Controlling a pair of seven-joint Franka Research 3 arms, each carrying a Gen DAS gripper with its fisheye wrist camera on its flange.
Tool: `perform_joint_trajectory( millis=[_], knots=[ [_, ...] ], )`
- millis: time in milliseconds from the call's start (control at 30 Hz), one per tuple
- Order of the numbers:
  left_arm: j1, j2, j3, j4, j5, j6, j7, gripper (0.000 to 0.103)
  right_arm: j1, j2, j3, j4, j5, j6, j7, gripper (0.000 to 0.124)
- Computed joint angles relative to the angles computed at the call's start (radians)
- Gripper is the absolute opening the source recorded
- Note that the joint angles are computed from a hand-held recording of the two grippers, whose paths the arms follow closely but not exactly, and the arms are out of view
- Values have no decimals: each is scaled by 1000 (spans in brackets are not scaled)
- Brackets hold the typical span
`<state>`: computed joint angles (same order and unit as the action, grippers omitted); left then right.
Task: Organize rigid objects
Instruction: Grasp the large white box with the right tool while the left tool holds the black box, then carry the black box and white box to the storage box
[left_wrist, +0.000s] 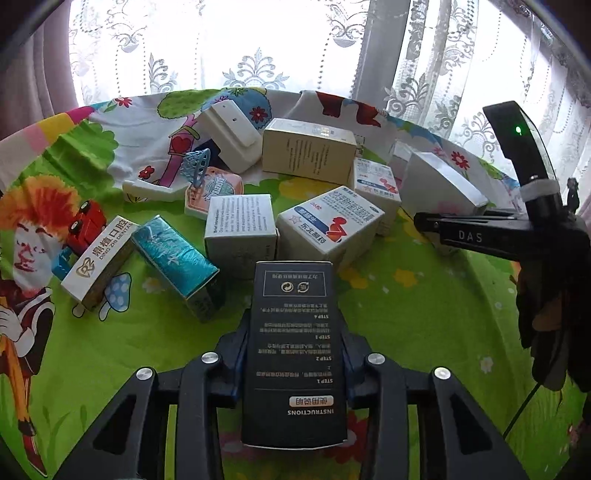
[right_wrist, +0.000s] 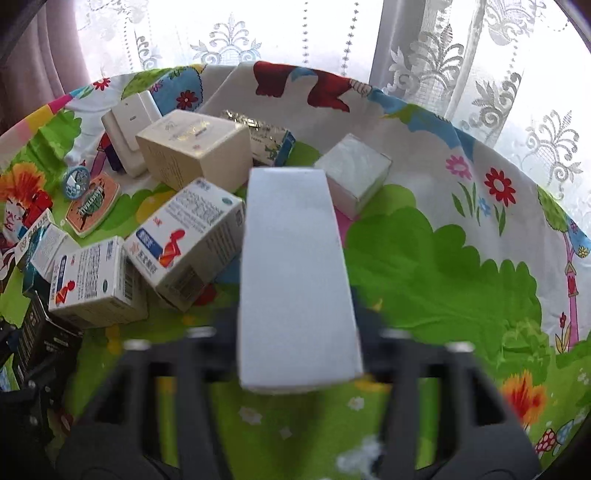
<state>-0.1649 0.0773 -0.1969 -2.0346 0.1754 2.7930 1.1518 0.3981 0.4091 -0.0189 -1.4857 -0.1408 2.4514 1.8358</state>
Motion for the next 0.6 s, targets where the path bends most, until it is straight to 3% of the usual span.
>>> perform_joint_trajectory(
  millis=[100, 200, 267, 433, 600],
  knots=[
    [4, -80, -8, -90, -60, 29, 71, 39, 1, -165, 5, -227, 18, 122, 74, 38],
    [-20, -171, 7, -186, -186, 7, 170, 39, 1, -340, 35, -449, -8, 196, 149, 38],
    [-43, -237, 22, -253, -243, -13, 203, 39, -8, -430, 68, -549, -30, 190, 191, 38],
    [-75, -385, 22, -385, -197, -37, 152, 40, -28, -630, 159, -768, 50, 188, 207, 38],
    [-100, -463, 5, -426, -128, -81, 92, 40, -53, -765, 233, -888, 66, 184, 257, 38]
  ],
)
